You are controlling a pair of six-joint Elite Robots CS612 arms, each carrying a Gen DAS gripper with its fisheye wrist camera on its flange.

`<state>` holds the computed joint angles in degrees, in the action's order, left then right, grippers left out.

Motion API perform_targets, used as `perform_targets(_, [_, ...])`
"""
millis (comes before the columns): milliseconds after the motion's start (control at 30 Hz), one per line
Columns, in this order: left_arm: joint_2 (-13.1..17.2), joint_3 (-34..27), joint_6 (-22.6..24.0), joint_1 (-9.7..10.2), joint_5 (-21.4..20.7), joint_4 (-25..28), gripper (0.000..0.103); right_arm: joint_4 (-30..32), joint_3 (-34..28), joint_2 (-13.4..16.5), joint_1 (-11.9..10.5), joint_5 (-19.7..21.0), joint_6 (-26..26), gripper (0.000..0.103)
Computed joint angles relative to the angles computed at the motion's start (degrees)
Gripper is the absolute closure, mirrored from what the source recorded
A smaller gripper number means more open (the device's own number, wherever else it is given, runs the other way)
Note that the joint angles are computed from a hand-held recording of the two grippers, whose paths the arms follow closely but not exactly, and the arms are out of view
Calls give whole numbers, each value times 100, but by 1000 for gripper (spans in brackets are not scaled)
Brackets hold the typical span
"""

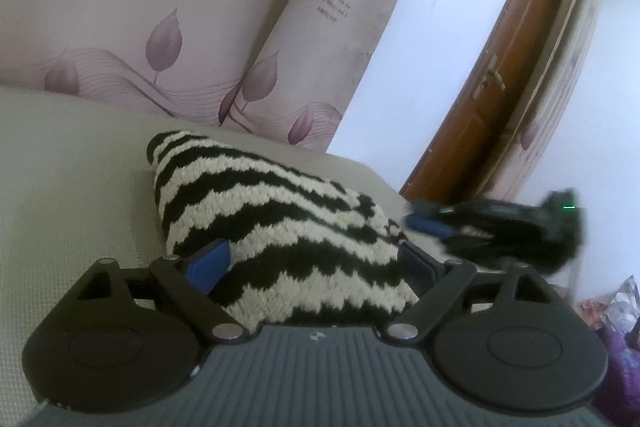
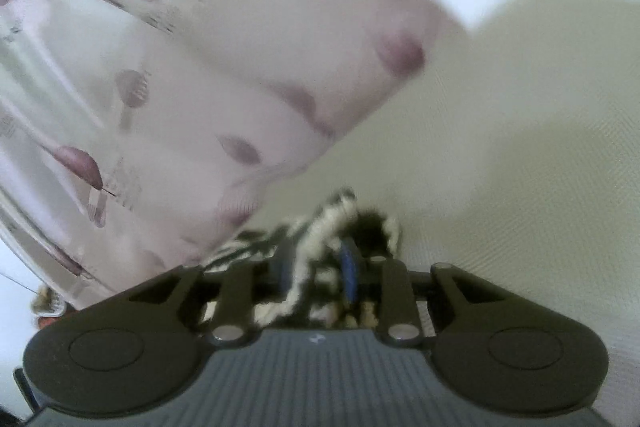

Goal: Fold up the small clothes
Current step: 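Grasp the folded cardigan bundle with the right gripper and press it flat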

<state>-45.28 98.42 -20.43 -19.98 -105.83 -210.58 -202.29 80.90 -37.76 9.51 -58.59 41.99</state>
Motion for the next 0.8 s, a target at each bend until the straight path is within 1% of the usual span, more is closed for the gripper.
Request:
perform_targets(33, [-4,11,0,-4,25,28,14,-170,144,-89,1,18,-181,78])
perform_targets(100, [-3,42,32,-16,61,0,13,-212,341,-240,6,327,-611,78])
perform_targets(167, [-16,82,63,-36,129,-32,12,174,378,-319,24,745,-1017,77])
perform_targets(200, [-27,90,65,-56,186,-25,11,419,366,-336,39,895,-1213,75])
perform_targets(233, [-40,107,69,-70,235,-26,11,706,357,-359,73,939,-1476,71])
perform_targets(267, [-49,123,74,-84,285,-32,10,980,368,-392,128,805,-1725,59])
perform_targets(300, [-52,126,64,-92,311,-31,9,1312,363,-428,175,594,-1953,53])
perform_targets(333, [-59,133,30,-96,336,-23,8,1475,320,-405,205,558,-2028,53])
perform_targets(367, [-66,140,-7,-101,363,-11,6,1421,285,-354,200,702,-2003,58])
perform_targets(400, [-76,145,-27,-106,386,17,3,1338,239,-318,219,738,-1993,81])
perform_targets(433, [-93,149,-29,-112,421,102,3,1246,242,-321,247,659,-2041,90])
perform_targets(467, [-111,155,-16,-120,457,198,2,1112,275,-348,270,532,-2003,90])
perform_targets(500, [-126,161,-21,-125,490,282,1,780,320,-360,272,430,-1837,90])
perform_targets(567, [-124,141,-168,-92,341,420,1,-38,470,-399,238,226,-1442,90])
perform_targets(633, [-113,132,-310,-65,243,500,1,-429,598,-412,173,191,-1090,90])
perform_targets(700, [-116,150,-376,-66,242,501,3,-354,746,-407,141,97,-871,90])
perform_targets(733, [-117,180,-378,-77,291,393,3,-246,829,-381,122,91,-656,90])
perform_targets(800, [-132,276,-307,-135,553,-10,4,-352,913,-249,91,214,-5,91])
